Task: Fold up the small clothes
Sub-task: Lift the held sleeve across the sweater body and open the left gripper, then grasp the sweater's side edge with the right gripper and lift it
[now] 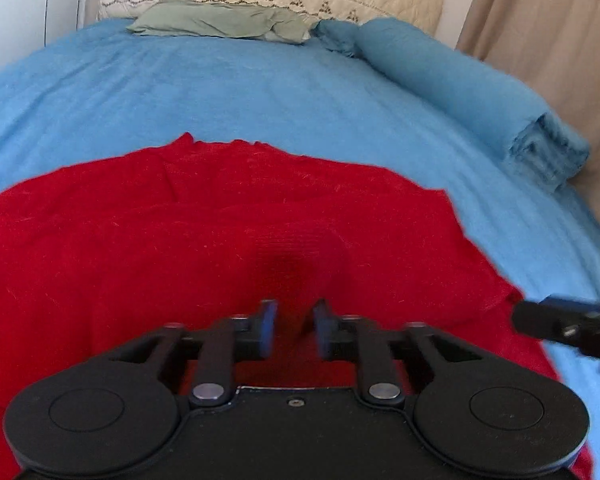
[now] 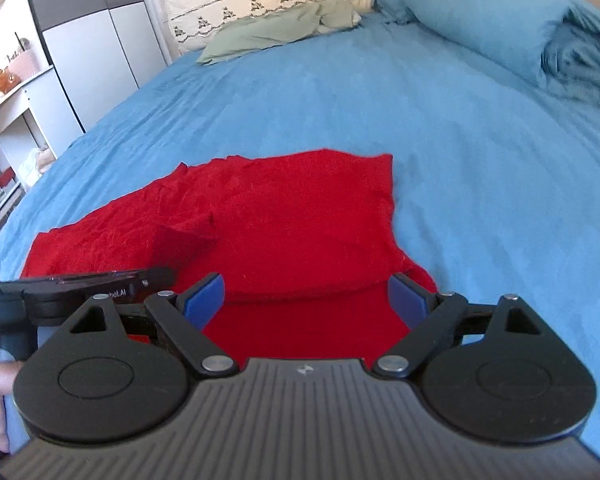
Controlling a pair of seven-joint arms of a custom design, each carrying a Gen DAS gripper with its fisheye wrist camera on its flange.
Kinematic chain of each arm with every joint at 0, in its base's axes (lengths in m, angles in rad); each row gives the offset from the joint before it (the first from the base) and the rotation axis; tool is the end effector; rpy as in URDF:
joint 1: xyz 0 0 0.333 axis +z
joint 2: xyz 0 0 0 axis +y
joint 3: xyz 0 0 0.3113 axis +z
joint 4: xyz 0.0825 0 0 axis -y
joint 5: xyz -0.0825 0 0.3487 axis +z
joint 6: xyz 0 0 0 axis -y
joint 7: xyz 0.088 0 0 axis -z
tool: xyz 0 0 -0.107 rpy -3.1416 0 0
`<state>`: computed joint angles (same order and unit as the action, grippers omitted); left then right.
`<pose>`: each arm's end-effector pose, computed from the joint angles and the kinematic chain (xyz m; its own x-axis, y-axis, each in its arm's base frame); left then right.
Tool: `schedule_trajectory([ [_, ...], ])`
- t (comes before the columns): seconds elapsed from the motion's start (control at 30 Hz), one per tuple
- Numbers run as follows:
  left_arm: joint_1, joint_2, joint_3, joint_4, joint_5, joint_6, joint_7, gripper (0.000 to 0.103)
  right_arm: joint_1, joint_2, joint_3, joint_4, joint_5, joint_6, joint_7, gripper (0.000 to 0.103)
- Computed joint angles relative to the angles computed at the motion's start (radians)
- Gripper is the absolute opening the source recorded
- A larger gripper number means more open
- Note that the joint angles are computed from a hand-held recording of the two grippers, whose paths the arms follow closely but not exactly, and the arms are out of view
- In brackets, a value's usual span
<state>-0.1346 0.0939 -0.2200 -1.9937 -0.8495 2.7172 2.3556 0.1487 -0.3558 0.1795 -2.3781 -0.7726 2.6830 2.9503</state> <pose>0.5574 -0.1734 0.4900 -0.5162 -0.8176 0.2549 -0.6905 0.2212 -0.6887 0.4177 0.1734 0.5330 -0.3406 -0.9170 -0.2078 -0.5786 0.3786 -0.7225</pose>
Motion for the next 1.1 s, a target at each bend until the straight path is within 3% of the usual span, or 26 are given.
schedule_trajectory([
  [0.07, 0.017, -0.014, 0.009, 0.008, -0.036, -0.029, 0.014, 0.07, -0.004, 0.002, -0.005, -0.013, 0.0, 0.034, 0.015, 0.103],
  [0.2, 0.022, -0.078, 0.029, -0.038, -0.06, 0.048, 0.043, 0.09, -0.014, 0.015, -0.004, -0.009, -0.009, 0.087, 0.021, 0.103],
  [0.23, 0.022, -0.089, 0.036, -0.048, -0.042, 0.083, 0.037, 0.102, -0.015, 0.027, -0.006, 0.001, -0.011, 0.108, 0.017, 0.103],
  [0.3, 0.024, -0.1, 0.048, -0.075, -0.04, 0.196, 0.056, 0.103, 0.008, 0.057, -0.028, 0.019, 0.031, 0.167, -0.031, 0.103],
  [0.37, 0.041, -0.091, 0.07, -0.078, 0.013, 0.23, 0.014, 0.103, 0.075, 0.112, -0.066, 0.062, 0.154, 0.176, -0.17, 0.103],
  [0.47, 0.08, -0.076, 0.101, -0.065, 0.131, 0.186, -0.132, 0.103, 0.073, 0.196, -0.03, 0.147, 0.132, 0.149, -0.194, 0.096],
  [0.5, 0.092, -0.074, 0.105, -0.062, 0.138, 0.172, -0.151, 0.103, 0.073, 0.224, -0.022, 0.173, 0.115, 0.134, -0.171, 0.088],
  [0.53, 0.104, -0.073, 0.11, -0.06, 0.139, 0.157, -0.167, 0.103, 0.082, 0.252, -0.025, 0.197, 0.124, 0.125, -0.163, 0.078],
  [0.63, 0.132, -0.071, 0.122, -0.052, 0.184, 0.114, -0.236, 0.103, 0.108, 0.306, -0.042, 0.244, 0.126, 0.116, -0.131, 0.072],
  [0.7, 0.145, -0.065, 0.124, -0.05, 0.198, 0.113, -0.258, 0.103, 0.126, 0.333, -0.05, 0.277, 0.104, 0.089, -0.113, 0.069],
  [0.83, 0.164, -0.07, 0.125, -0.056, 0.183, 0.107, -0.257, 0.103, 0.157, 0.367, -0.068, 0.318, 0.105, 0.041, -0.112, 0.052],
  [0.93, 0.173, -0.081, 0.128, -0.067, 0.157, 0.105, -0.238, 0.103, 0.18, 0.396, -0.079, 0.364, 0.07, -0.035, -0.061, 0.049],
  [1.03, 0.173, -0.081, 0.127, -0.071, 0.166, 0.112, -0.24, 0.103, 0.194, 0.402, -0.09, 0.37, 0.035, -0.05, -0.005, 0.045],
  [1.07, 0.174, -0.08, 0.127, -0.073, 0.172, 0.114, -0.244, 0.103, 0.197, 0.404, -0.091, 0.374, 0.026, -0.057, 0.003, 0.041],
  [1.1, 0.175, -0.081, 0.128, -0.075, 0.174, 0.116, -0.247, 0.103, 0.201, 0.408, -0.092, 0.382, 0.017, -0.069, 0.006, 0.029],
])
